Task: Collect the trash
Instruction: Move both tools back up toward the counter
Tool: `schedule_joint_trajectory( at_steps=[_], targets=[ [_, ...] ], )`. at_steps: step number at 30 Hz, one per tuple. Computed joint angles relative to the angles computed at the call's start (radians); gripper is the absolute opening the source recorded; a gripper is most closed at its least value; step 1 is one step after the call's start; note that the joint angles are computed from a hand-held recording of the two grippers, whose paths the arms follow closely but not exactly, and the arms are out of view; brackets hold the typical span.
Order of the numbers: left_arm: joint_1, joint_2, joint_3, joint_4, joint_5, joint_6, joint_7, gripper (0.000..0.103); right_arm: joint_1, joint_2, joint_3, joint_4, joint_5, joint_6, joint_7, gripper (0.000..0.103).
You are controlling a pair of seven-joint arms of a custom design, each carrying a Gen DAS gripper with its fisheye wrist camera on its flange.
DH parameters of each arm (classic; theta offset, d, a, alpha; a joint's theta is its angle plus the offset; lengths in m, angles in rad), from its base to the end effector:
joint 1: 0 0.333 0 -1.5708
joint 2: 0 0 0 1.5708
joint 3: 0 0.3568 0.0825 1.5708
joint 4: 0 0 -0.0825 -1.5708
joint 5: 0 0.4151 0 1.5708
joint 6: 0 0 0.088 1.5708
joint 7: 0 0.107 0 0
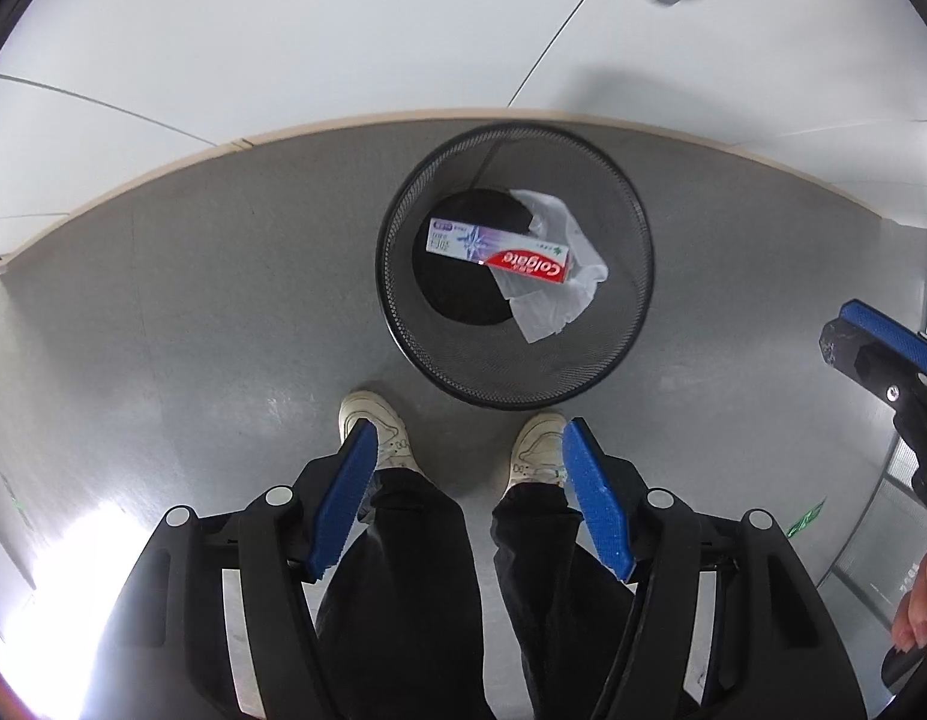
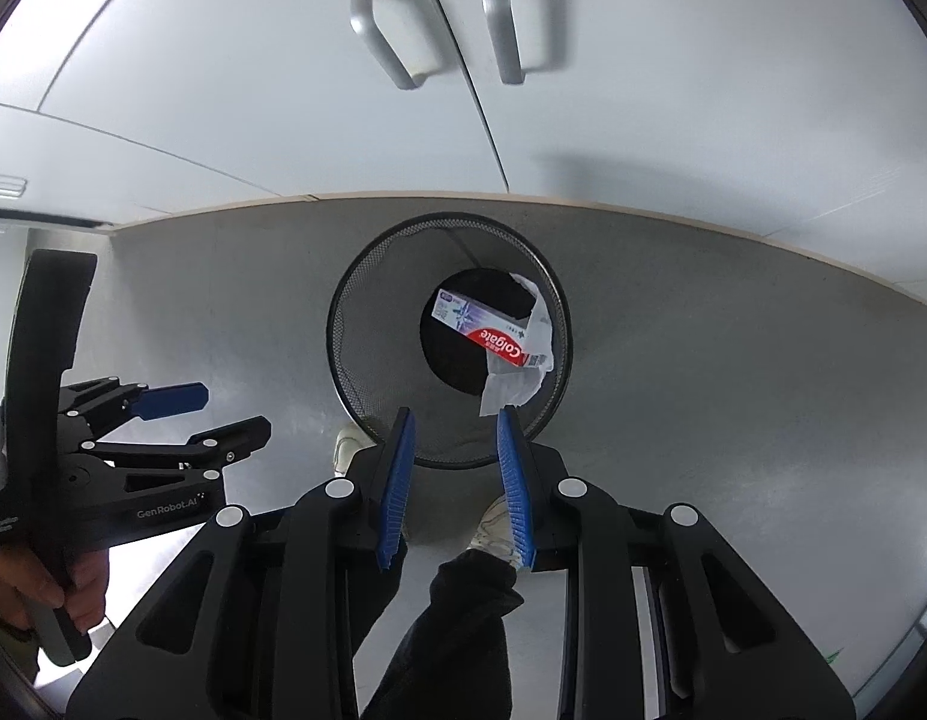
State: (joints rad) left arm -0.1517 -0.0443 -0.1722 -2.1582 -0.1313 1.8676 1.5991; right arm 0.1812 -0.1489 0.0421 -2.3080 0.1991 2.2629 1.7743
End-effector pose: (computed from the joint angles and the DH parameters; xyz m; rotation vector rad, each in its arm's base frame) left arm 0.4936 -0.1769 0.4241 1.7236 -2.3302 -0.1909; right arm 0.5046 0.1203 0.4394 -1.9925 2.2017 0.1085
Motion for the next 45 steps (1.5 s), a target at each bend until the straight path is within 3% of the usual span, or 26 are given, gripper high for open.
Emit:
schedule_joint_trajectory(
  at_steps=[11, 22, 29, 33, 36, 45],
  targets=[
    [-0.011, -0.192, 0.027, 0.21, -0.004, -0.178, -0.011, 0.066, -0.027, -0.249, 0.027, 0.127, -0.115, -0.207, 0.014, 0.041],
    [-0.021, -0.251, 0.041, 0.469, -0.001, -0.319, -0.078, 0.07, -0.057, -0.389, 0.048, 0.284, -0.119, -0.331, 0.024, 0.054],
    [-0.021, -0.194, 0.031, 0.67, 0.028, -0.372, -0.111, 0.071, -0.074, -0.412, 0.06, 0.363, -0.134, -0.346, 0.015, 0.061],
    [-0.015, -0.146, 0.023, 0.776, 0.034, -0.349, -0.142, 0.075, -0.099, -0.422, 0.064, 0.41, -0.163, -0.331, 0.027, 0.063],
    [-0.017, -0.109, 0.006, 0.852, 0.078, -0.327, -0.143, 0.077, -0.11, -0.406, 0.061, 0.454, -0.168, -0.32, 0.032, 0.067],
    [-0.01, 0.081, -0.01, 1.192, 0.112, -0.411, -0.162, 0.081, -0.108, -0.299, 0.047, 0.601, -0.159, -0.3, 0.016, 0.073]
  ],
)
